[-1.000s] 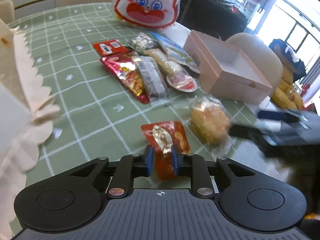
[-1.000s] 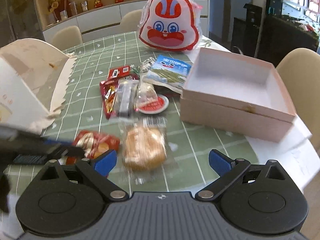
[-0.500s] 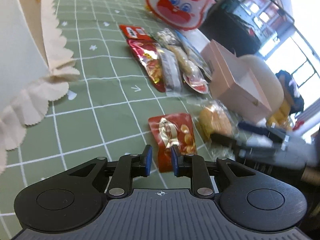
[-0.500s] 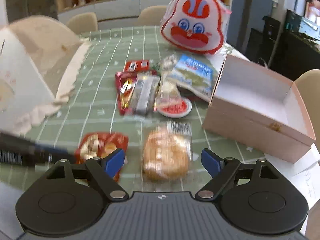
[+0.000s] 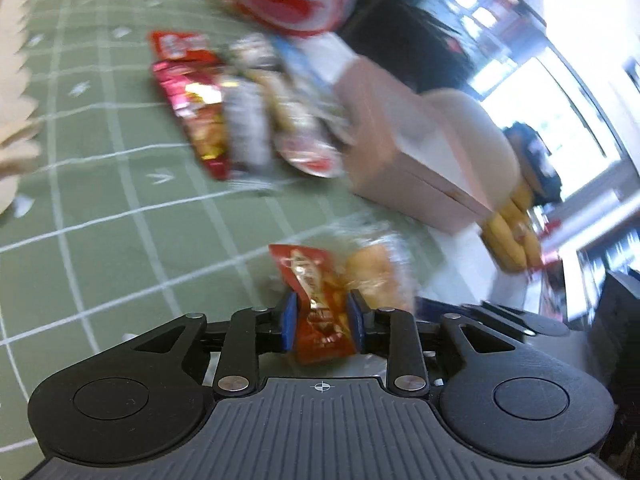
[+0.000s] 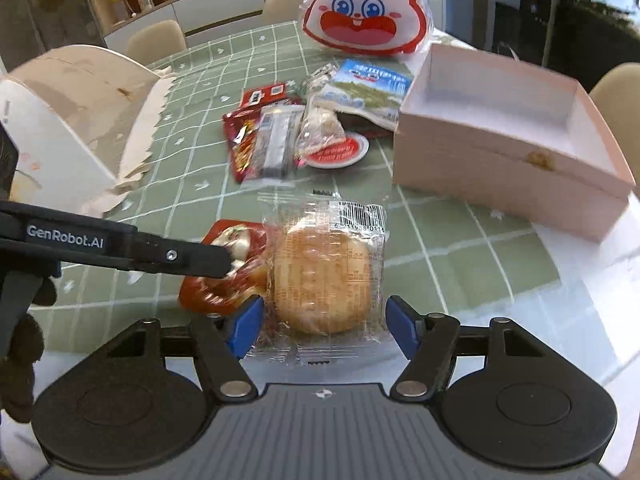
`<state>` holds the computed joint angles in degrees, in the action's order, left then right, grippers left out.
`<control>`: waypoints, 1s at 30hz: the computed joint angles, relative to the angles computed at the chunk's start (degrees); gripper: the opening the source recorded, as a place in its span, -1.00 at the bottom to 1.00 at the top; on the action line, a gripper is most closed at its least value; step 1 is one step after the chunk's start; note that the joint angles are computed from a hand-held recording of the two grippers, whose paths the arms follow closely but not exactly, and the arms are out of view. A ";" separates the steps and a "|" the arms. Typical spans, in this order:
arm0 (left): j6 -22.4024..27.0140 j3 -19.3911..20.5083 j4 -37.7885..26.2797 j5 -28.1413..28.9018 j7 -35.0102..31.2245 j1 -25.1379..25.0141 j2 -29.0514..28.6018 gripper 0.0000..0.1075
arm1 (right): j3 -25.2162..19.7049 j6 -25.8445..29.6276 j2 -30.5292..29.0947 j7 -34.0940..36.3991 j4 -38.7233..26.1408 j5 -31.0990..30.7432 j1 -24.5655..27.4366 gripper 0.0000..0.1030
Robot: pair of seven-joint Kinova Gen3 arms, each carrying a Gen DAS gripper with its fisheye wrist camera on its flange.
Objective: Organize snacks
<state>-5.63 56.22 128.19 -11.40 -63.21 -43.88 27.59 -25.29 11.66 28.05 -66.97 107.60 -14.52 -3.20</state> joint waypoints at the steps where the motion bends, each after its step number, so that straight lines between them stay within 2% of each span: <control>1: 0.78 2.65 -0.41 -1.03 -0.41 -1.58 0.84 -0.43 | -1.18 0.74 -0.26 0.56 0.32 -0.37 1.53 0.30; 4: 1.74 7.77 -1.69 -1.77 -2.66 -3.82 3.79 -0.42 | -4.07 2.30 -1.35 2.54 2.12 -3.17 6.25 0.27; 6: 2.54 8.01 -3.06 -1.06 -4.36 -2.28 4.89 -0.43 | -5.07 2.68 -1.99 4.02 3.21 -5.30 8.60 0.25; 7: 2.96 6.59 -3.79 -0.41 -4.95 -0.20 4.43 -0.43 | -4.75 2.42 -2.54 4.36 3.87 -6.10 8.92 0.25; 8: 4.31 4.71 -5.34 0.38 -6.19 2.45 4.53 -0.40 | -3.82 1.99 -3.08 4.22 4.35 -6.63 8.49 0.25; 9: 5.22 2.59 -6.58 1.08 -6.75 5.11 4.51 -0.29 | -3.12 1.42 -3.60 4.06 4.92 -7.11 8.24 0.25; 11: 6.33 -0.93 -8.71 2.59 -7.98 9.55 5.22 -0.25 | -2.97 0.17 -4.21 4.13 5.89 -8.04 8.96 0.24; 13: 6.10 -5.51 -10.10 1.78 -6.10 14.47 4.95 -0.33 | -2.42 -0.83 -4.64 3.55 6.58 -8.30 9.19 0.22; 16: 6.59 -13.48 -12.20 -2.98 0.89 22.12 3.51 -0.47 | -3.15 -1.61 -4.30 3.29 7.09 -8.59 10.95 0.16; 18: 8.90 -18.79 -13.48 -7.50 5.42 27.16 1.56 -0.51 | -2.87 -2.19 -4.35 2.72 7.41 -7.95 11.08 0.15; 20: 11.35 -23.74 -14.44 -12.16 8.43 32.47 -0.29 -0.51 | -0.04 -3.41 -5.06 2.08 8.15 -7.59 8.75 0.15; 22: 13.09 -28.73 -14.68 -15.27 9.08 37.78 -2.02 -0.50 | 5.18 -5.74 -6.06 -1.86 9.11 -3.70 3.48 0.15; 24: 13.44 -34.00 -14.25 -15.54 7.02 43.09 -3.42 -0.50 | 7.79 -7.42 -6.23 -3.99 9.68 -0.76 0.97 0.18; 26: 12.72 -39.23 -13.49 -18.17 6.75 48.40 -4.37 -0.48 | 6.68 -7.05 -5.76 -4.20 9.32 0.09 2.34 0.22; 30: 10.14 -49.61 -11.47 -27.49 7.60 59.01 -5.46 -0.44 | 6.98 -6.19 -4.77 -6.99 8.47 2.88 1.99 0.30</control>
<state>4.51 6.61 116.72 -38.88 -55.61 15.14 22.13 -18.31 5.48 23.27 -73.96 116.07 -11.65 -1.21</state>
